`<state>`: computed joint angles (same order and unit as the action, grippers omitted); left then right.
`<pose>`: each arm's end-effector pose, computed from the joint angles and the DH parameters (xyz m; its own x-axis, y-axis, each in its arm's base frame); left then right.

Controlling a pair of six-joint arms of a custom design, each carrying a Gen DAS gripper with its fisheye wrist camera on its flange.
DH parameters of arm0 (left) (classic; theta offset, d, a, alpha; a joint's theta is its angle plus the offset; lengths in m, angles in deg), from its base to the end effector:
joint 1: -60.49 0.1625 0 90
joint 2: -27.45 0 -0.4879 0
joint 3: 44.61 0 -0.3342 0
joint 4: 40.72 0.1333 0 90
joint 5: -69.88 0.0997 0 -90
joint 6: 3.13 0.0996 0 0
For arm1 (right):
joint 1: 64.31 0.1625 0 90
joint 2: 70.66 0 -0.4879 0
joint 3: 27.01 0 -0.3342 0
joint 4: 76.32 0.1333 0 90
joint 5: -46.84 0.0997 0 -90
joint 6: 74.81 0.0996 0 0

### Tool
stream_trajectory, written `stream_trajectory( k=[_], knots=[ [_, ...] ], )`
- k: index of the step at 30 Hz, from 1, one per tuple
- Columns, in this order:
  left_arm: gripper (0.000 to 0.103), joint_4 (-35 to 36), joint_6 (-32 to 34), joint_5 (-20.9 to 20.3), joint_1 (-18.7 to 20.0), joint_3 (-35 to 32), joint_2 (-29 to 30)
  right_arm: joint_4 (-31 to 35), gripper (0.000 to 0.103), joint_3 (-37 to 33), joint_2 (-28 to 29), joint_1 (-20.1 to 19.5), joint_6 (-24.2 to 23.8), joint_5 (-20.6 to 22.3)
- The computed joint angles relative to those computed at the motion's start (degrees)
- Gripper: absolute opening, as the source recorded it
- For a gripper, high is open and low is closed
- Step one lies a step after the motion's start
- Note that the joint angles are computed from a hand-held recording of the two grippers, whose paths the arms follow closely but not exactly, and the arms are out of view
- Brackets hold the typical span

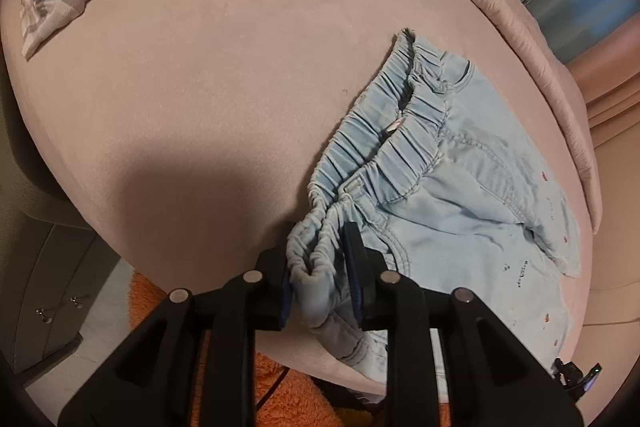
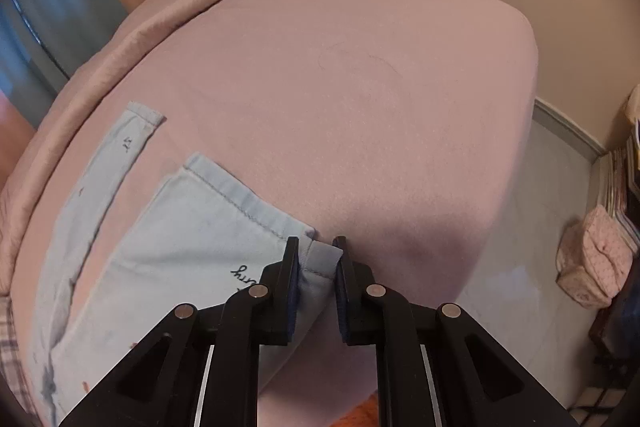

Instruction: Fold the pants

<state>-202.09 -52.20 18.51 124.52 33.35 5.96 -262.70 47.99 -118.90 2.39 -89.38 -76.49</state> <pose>-0.1548 -0.7643 0.0131 -0.8259 -0.5268 -0.2010 -0.3065 0.7186 -0.6243 -0.2190 -0.7071 0.4404 -0.5802 0.6972 0.4210 -0.0085 0.5117 -0.8591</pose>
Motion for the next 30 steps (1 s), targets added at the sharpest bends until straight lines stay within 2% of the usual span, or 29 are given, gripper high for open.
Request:
stream_trajectory(
  k=[4,5,7,8,9,12,15,17,19,20,21,26,29,30],
  knots=[
    [0.026,1.77,0.54,1.32,-0.25,-0.98,0.40,-2.53,0.016,-1.51,1.55,1.59,-5.02,-5.03],
    [0.026,1.89,0.37,1.14,-0.16,-1.07,0.39,-2.78,0.021,-1.04,1.20,1.67,-4.99,-4.78],
    [0.026,2.24,-0.02,0.44,0.11,-1.32,0.30,-4.66,0.039,0.43,0.47,1.78,-4.82,-4.93],
    [0.026,2.39,-0.21,0.19,0.18,-1.53,0.38,-5.65,0.052,1.01,0.30,1.77,-4.73,-4.94],
    [0.026,2.56,-0.34,-0.05,0.26,-1.65,0.37,-7.35,0.055,2.75,-0.36,1.77,-4.43,-4.59],
    [0.026,3.08,-0.59,-0.21,0.33,-1.94,0.42,-7.87,0.055,6.84,-2.74,1.00,-1.48,-0.98],
    [0.024,3.66,-0.42,0.64,0.09,-2.28,0.64,-4.29,0.055,9.21,-4.69,-0.51,3.38,4.49],
    [0.023,3.73,0.17,1.48,-0.20,-2.51,0.88,-1.90,0.055,9.33,-4.71,-1.19,4.92,7.20],
    [0.019,3.30,0.18,2.18,-0.47,-2.45,1.02,0.22,0.048,7.61,-3.42,-1.00,5.76,6.43],
    [0.018,3.14,0.10,2.45,-0.61,-2.34,0.96,0.15,0.020,6.69,-2.63,-0.86,5.55,5.51],
    [0.018,3.00,0.10,2.63,-0.72,-2.24,0.87,-0.45,0.005,5.65,-1.77,-0.55,4.90,4.24],
    [0.018,5.80,-0.12,2.33,-0.68,-2.49,0.64,-6.12,0.002,7.92,-2.74,-0.01,4.63,6.16],
    [0.021,6.85,-1.10,1.61,0.00,-3.38,1.06,-5.73,0.002,6.24,-1.33,0.37,2.47,2.55],
    [0.021,7.94,-1.05,1.66,0.03,-4.05,1.16,-4.22,0.002,5.46,-0.82,0.03,3.35,1.74]
  ],
)
